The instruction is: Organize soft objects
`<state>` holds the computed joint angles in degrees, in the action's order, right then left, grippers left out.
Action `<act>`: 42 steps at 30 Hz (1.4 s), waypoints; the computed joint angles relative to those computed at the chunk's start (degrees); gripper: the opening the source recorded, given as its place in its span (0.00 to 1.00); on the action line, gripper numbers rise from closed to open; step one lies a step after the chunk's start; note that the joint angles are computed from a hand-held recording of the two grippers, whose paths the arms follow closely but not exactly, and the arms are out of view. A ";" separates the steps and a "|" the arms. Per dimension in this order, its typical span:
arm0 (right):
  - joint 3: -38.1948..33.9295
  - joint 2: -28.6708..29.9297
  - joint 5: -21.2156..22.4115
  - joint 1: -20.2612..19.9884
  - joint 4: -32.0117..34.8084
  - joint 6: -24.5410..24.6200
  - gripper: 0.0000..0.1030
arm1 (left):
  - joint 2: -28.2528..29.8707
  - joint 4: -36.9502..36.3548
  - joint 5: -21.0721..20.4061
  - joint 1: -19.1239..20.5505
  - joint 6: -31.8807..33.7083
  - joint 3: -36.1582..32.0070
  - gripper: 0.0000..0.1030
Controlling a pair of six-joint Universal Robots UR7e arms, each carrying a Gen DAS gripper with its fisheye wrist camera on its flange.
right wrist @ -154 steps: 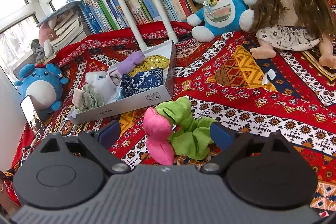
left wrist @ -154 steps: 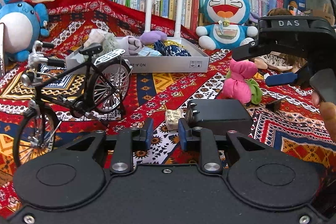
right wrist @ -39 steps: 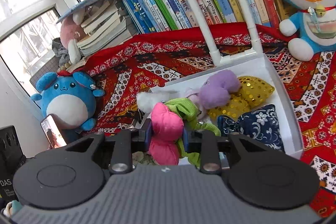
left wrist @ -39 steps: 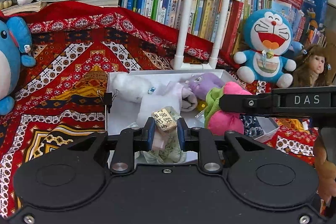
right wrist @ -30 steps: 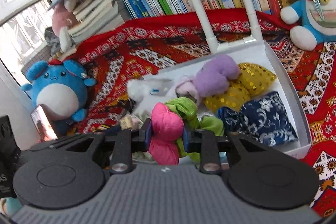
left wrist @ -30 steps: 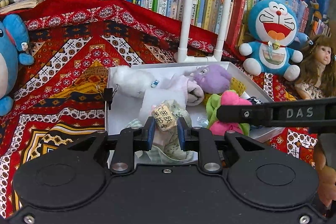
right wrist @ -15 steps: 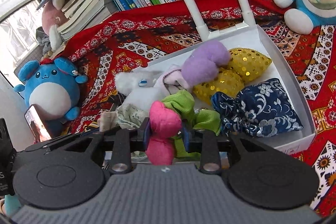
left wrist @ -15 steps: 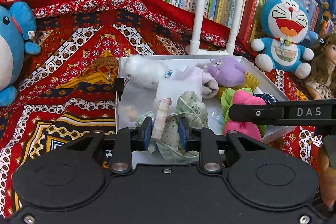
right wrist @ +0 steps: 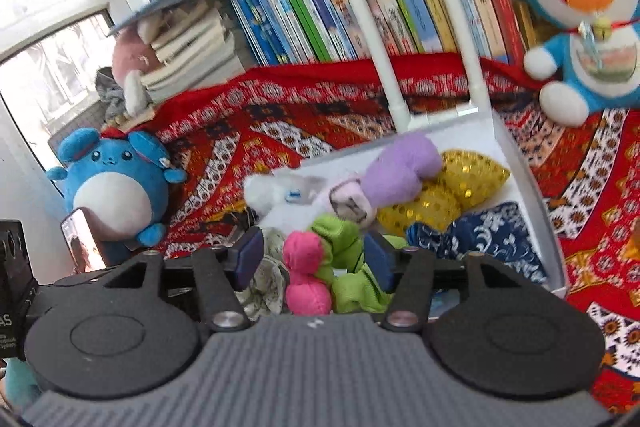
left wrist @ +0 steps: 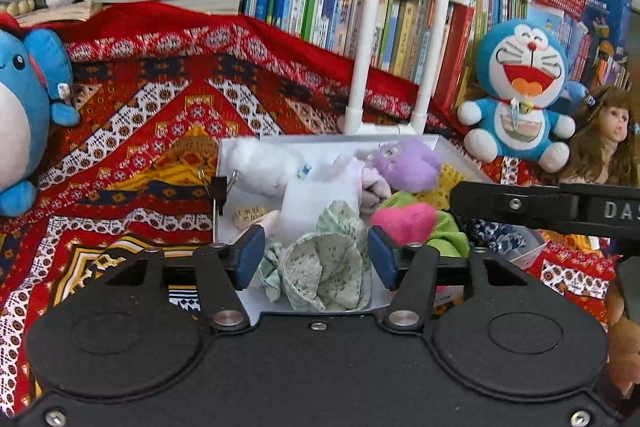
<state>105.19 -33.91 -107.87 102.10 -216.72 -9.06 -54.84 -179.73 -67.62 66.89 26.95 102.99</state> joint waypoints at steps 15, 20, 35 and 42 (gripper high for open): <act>4.52 -1.02 -3.59 3.62 -10.61 -8.97 0.98 | -6.42 -3.08 -1.53 -1.19 -0.89 5.16 0.78; 6.53 -1.91 -3.40 4.49 -14.15 -10.08 1.00 | -9.96 -3.80 -3.89 -1.52 -0.93 8.12 0.83; 12.63 -2.12 -5.38 6.99 -24.92 -13.54 1.00 | -21.67 -12.66 -8.41 -4.23 2.46 23.16 0.90; 16.37 1.48 -5.61 8.98 -38.14 -20.41 1.00 | -28.56 -19.12 -9.78 -5.02 3.88 33.51 0.95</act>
